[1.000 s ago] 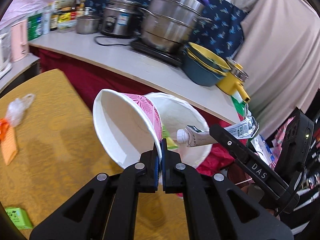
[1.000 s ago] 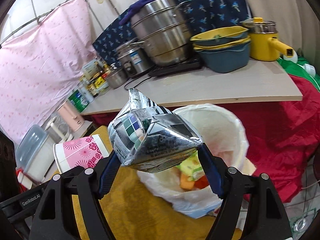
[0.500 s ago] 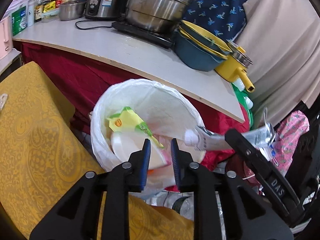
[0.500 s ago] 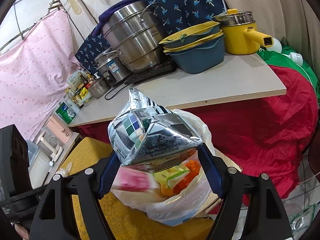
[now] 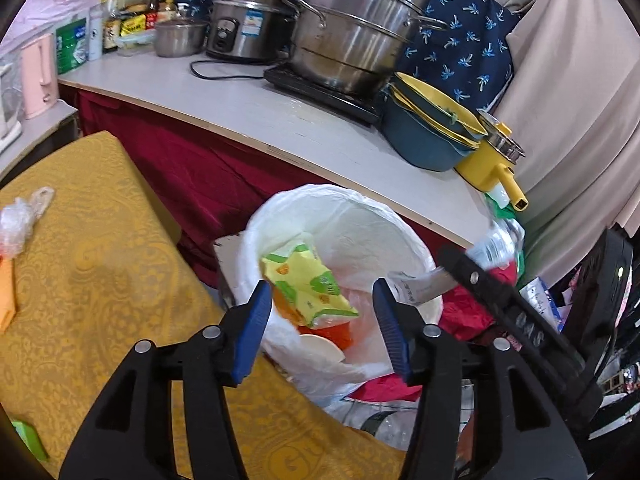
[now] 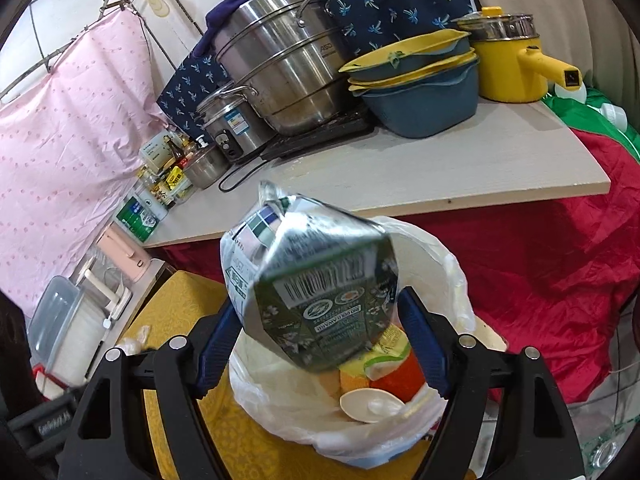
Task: Collect trash
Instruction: 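Open both grippers to drop the cup and carton into the bin, then move both tools back over the remaining trash on the table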
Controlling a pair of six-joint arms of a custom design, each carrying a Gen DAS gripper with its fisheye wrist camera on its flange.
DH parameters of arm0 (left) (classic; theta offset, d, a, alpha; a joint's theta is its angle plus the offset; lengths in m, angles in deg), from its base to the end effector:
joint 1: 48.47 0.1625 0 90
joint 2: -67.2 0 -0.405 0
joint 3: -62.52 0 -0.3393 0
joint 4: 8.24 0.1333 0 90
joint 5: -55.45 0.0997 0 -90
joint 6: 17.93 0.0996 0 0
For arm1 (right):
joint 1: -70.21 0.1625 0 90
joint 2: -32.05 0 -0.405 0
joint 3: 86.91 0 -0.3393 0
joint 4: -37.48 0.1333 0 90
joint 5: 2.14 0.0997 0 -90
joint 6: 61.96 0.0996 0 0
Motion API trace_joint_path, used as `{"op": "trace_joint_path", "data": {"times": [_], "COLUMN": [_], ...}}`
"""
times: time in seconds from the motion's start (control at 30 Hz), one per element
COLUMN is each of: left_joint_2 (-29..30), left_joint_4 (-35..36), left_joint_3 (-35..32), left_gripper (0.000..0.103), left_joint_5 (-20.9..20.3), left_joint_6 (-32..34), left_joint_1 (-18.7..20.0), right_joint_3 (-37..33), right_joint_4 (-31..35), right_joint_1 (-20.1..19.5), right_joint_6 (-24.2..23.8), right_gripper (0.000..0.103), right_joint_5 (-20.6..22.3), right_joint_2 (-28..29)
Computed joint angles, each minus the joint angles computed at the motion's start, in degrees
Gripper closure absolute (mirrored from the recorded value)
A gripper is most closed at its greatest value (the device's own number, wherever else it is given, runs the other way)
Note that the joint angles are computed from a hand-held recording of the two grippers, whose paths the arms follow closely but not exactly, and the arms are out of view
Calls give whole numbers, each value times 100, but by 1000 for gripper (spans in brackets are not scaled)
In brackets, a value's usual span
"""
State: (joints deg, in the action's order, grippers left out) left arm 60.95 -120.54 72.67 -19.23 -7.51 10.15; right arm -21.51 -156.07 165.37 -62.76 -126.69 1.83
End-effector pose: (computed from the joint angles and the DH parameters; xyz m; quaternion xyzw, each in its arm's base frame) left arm -0.3147 -0.8225 0.1238 0.3291 0.9216 -0.1797 0.1006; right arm 0.1431 -0.7304 0.2333 -0.1256 -0.7975 0.5455 0.2251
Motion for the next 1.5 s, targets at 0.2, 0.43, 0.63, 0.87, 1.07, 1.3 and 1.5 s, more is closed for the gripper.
{"op": "trace_joint_path", "data": {"times": [0.2, 0.43, 0.63, 0.87, 1.07, 1.3, 1.5], "left_joint_2": [-592, -1196, -1798, -2434, -2844, -3146, -3173], "left_joint_4": [-661, -1237, -1881, -2384, -2713, -2898, -2880], "left_joint_3": [1075, 2071, 3062, 3885, 4330, 4487, 4189], "left_gripper": [51, 51, 43, 38, 34, 30, 29], "left_joint_5": [106, 186, 396, 653, 883, 1112, 1325], "left_joint_6": [-15, -116, -182, -349, -466, -615, -597], "left_joint_1": [62, 140, 214, 388, 547, 771, 973], "right_joint_3": [-125, -23, -89, -383, -845, -1626, -3172], "right_joint_4": [-74, -122, -24, 272, 742, 1424, 2523], "right_joint_1": [112, 234, 413, 651, 849, 1033, 1165], "right_joint_6": [-65, -38, -128, -231, -331, -466, -588], "right_gripper": [27, 27, 27, 27, 27, 27, 27], "right_joint_5": [31, -81, -140, -87, 17, 165, 326], "right_joint_2": [93, 84, 198, 476, 812, 1310, 2160]}}
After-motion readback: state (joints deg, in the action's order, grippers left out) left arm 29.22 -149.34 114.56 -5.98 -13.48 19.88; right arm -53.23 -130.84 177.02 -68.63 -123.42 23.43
